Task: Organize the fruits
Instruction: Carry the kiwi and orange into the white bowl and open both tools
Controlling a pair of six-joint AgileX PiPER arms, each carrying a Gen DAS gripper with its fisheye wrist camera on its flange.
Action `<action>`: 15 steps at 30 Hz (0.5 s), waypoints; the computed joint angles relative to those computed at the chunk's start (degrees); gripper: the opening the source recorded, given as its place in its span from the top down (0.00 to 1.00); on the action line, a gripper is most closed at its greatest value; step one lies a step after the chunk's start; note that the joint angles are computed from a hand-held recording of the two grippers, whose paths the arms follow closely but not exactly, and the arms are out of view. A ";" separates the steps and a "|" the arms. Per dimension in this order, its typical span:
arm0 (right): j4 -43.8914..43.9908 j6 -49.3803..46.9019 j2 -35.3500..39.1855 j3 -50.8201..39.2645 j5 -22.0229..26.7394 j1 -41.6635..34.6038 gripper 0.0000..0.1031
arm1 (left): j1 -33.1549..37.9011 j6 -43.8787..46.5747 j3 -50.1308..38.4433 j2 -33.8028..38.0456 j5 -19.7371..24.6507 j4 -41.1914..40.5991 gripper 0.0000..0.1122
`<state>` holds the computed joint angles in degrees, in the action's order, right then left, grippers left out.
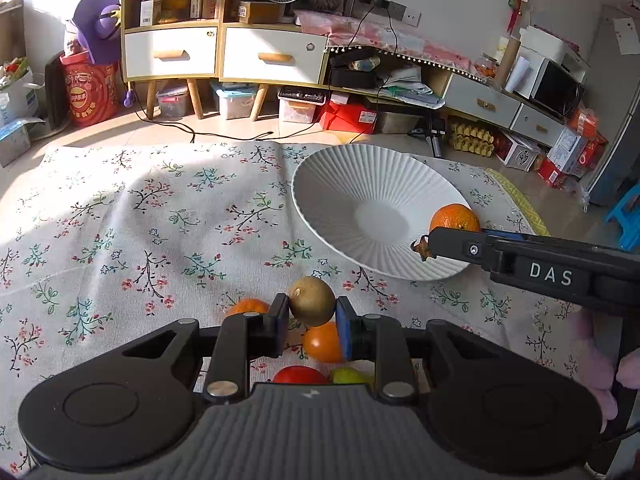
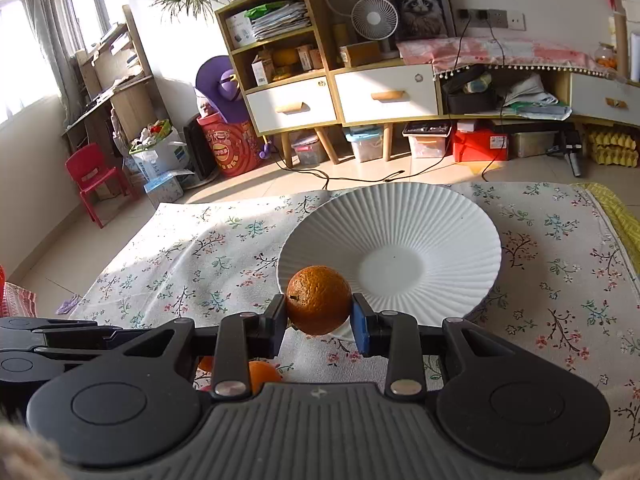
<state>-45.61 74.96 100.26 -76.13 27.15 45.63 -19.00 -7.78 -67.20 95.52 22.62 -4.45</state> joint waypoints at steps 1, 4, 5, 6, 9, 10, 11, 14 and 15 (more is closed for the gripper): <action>0.87 -0.76 0.25 -0.25 -0.46 -0.86 0.70 | -0.06 0.19 -1.14 1.00 -0.14 -0.47 0.74; 4.37 -3.60 1.07 -0.86 -2.04 -3.45 0.70 | -0.53 -0.46 -4.82 3.98 -0.15 -0.74 0.74; 5.48 -4.76 1.45 -1.23 -2.29 -4.12 0.70 | -0.66 -0.11 -5.91 4.94 -0.29 -1.39 0.74; 6.98 -6.45 2.03 -1.84 -2.57 -4.89 0.70 | -0.86 -0.01 -6.92 5.85 -0.48 -1.76 0.74; 10.80 -10.86 3.28 -3.17 -2.73 -6.52 0.70 | -2.15 -1.12 -9.65 8.66 -2.01 -0.56 0.74; 12.37 -12.80 3.59 -3.49 -2.63 -7.32 0.70 | -2.49 -1.25 -10.67 9.69 -2.30 -0.31 0.74; 13.78 -14.54 3.97 -3.95 -2.42 -7.91 0.70 | -2.74 -1.16 -11.78 10.71 -2.29 -0.30 0.74; 18.82 -19.83 4.80 -4.93 -1.80 -9.68 0.70 | -3.62 -1.59 -15.41 14.33 -1.89 0.57 0.74; 20.21 -21.09 5.04 -5.16 -1.72 -10.23 0.70 | -3.85 -1.17 -16.26 15.34 -1.96 0.68 0.74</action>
